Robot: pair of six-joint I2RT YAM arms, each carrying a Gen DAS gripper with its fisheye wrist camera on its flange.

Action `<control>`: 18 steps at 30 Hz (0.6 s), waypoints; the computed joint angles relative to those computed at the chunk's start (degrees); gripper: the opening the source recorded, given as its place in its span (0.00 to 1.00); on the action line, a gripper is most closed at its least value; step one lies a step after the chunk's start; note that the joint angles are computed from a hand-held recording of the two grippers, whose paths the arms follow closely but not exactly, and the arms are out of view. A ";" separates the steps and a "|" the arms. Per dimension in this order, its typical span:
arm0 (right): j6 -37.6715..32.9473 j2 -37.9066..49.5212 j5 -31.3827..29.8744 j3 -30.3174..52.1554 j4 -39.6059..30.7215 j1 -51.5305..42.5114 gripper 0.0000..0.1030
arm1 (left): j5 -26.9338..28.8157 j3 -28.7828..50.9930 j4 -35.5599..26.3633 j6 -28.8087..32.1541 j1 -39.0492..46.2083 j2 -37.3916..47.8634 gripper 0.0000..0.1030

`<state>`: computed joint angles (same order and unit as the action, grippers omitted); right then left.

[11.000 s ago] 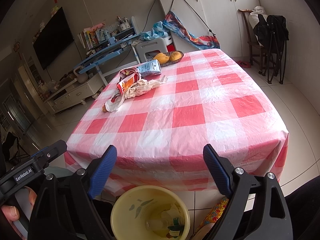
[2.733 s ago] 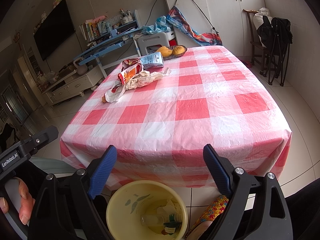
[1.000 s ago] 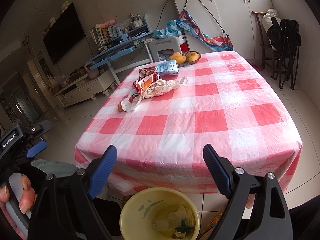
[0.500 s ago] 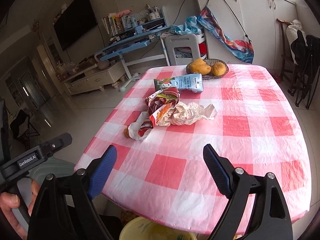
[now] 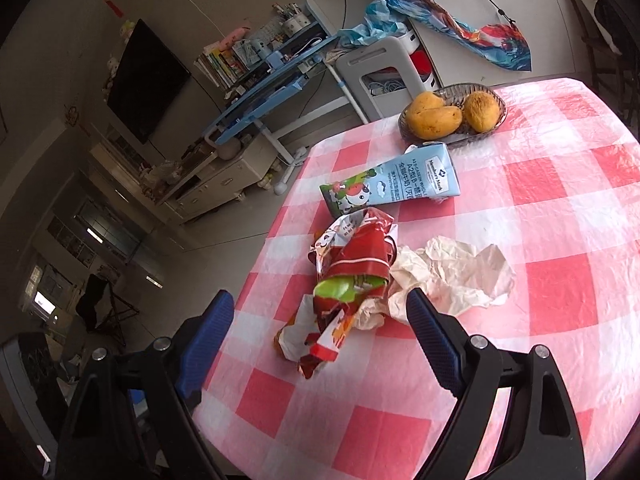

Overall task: Collect trash
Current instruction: 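Move both grippers over the table toward the tissue and red wrapper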

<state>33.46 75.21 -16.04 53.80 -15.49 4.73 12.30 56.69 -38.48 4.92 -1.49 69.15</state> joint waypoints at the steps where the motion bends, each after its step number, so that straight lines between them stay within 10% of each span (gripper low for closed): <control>1: 0.33 1.00 -0.03 0.30 0.70 -0.14 0.76 | -0.26 0.08 0.09 0.30 -0.08 0.28 0.78; 6: 1.31 2.59 -1.93 0.73 0.72 -2.31 0.21 | -0.49 1.42 0.77 0.39 -0.15 3.15 0.78; 18: 1.86 -14.25 -12.36 -3.66 1.22 -15.27 0.17 | -2.91 5.12 7.80 6.83 -10.79 11.19 0.78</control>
<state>35.32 60.96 -28.40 50.14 -14.27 -10.54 9.39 61.81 -30.68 11.75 -12.28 80.34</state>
